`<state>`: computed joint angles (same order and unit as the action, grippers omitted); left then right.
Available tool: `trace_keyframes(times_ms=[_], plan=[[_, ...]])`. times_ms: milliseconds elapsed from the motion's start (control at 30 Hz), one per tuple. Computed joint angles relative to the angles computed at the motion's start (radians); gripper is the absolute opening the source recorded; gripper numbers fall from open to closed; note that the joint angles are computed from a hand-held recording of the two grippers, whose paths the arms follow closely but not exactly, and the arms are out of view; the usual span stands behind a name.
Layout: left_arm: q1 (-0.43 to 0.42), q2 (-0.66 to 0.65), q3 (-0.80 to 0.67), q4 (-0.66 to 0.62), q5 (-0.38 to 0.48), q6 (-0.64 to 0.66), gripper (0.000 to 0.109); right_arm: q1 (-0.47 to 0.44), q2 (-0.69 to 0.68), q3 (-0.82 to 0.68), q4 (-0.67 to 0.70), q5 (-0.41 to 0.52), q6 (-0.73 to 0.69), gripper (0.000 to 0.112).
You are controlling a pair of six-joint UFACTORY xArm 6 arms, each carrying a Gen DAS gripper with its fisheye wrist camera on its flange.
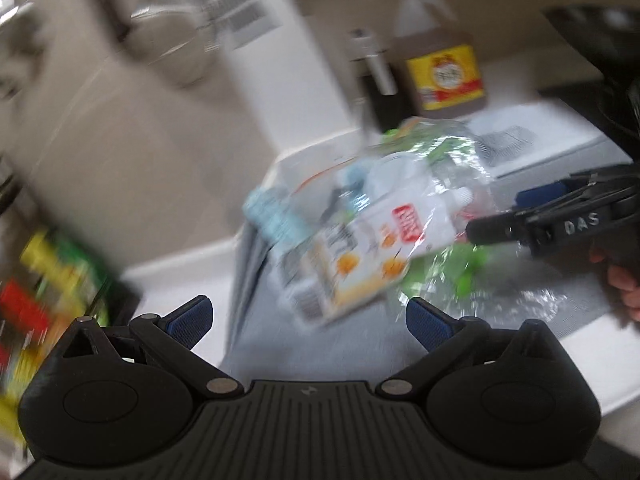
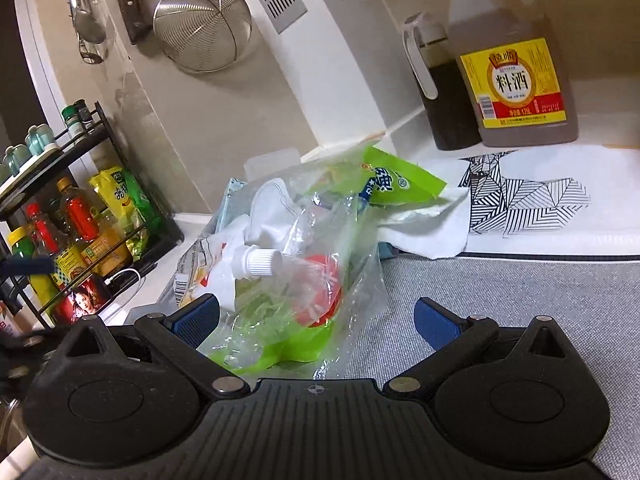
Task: Collect trash
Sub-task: 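Grasp the white spout pouch with left tool while right tool grasps clear plastic bag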
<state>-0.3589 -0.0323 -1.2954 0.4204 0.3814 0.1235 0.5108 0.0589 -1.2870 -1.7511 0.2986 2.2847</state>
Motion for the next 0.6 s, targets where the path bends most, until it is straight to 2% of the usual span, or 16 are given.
trace_keyframes(times_ms=[100,167,200,267,367,533,600], plan=[[-0.012,0.098,-0.077,-0.129,-0.017,0.223,0.103,-0.012,0.005,-0.005,0.039,-0.025,-0.026,0.103],[-0.018,0.156,-0.137,-0.193,0.018,0.339,0.103,-0.02,0.01,-0.007,0.076,-0.042,-0.055,0.103],[-0.022,0.187,-0.171,-0.195,0.037,0.382,0.103,-0.02,0.012,-0.007,0.093,-0.044,-0.071,0.103],[-0.025,0.231,-0.203,-0.198,0.017,0.452,0.103,-0.019,0.019,-0.012,0.128,-0.049,-0.113,0.103],[-0.033,0.298,-0.282,-0.245,0.046,0.508,0.103,-0.021,0.028,-0.02,0.165,-0.069,-0.16,0.103],[-0.044,0.357,-0.335,-0.197,0.039,0.469,0.103,-0.025,0.038,-0.031,0.147,-0.102,-0.141,0.103],[-0.047,0.342,-0.301,-0.21,-0.006,0.465,0.091,-0.029,0.036,-0.034,0.083,-0.116,-0.072,0.103]])
